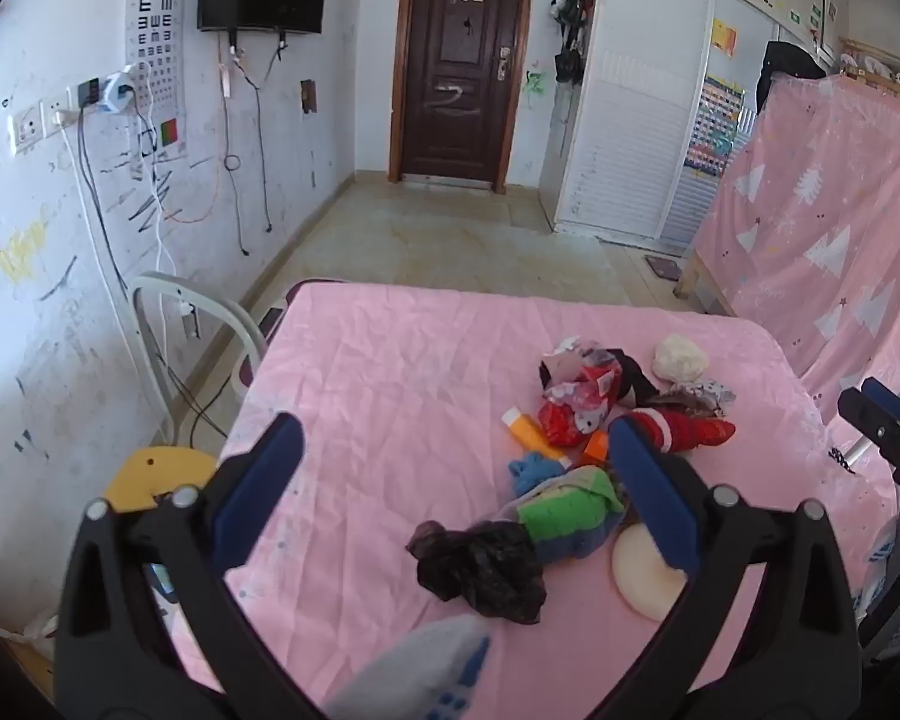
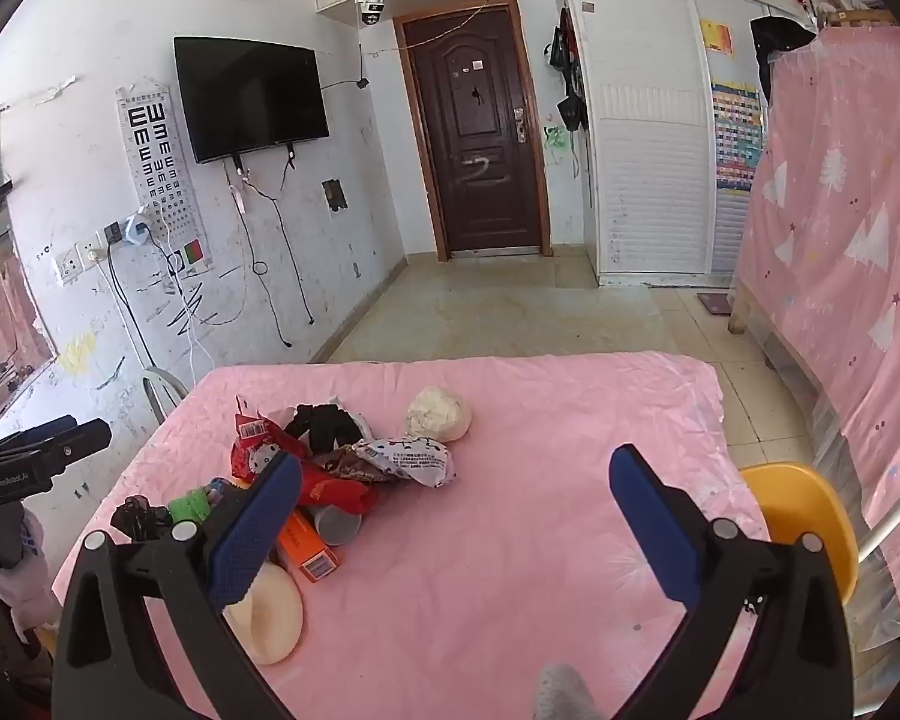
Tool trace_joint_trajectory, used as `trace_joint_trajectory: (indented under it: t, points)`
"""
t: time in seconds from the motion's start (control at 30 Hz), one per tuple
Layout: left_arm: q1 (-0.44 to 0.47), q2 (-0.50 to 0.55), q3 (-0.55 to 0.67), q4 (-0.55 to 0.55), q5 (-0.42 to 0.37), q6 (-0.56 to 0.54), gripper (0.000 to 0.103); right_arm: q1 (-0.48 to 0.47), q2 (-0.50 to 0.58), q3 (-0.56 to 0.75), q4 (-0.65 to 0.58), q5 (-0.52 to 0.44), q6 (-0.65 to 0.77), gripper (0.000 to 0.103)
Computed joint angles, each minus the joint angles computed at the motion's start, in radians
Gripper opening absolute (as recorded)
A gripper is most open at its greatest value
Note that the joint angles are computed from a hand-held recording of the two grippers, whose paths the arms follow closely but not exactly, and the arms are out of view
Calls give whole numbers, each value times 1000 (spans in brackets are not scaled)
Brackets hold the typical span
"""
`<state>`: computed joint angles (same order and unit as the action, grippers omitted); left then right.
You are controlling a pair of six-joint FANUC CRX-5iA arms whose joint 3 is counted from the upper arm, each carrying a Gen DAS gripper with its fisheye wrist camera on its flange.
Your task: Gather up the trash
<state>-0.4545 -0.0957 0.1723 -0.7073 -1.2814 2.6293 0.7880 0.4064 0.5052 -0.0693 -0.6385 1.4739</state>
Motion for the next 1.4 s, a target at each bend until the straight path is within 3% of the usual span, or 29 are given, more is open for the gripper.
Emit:
trace_joint_trajectory:
  t: [0.5,1.4]
  points:
    - [21,-2,-30,17,27,0,97,-15,19,45,-30,-44,16,93]
    - [50,11,-16,44,34,-34,97,-10,38,54,-27,-39,9,93]
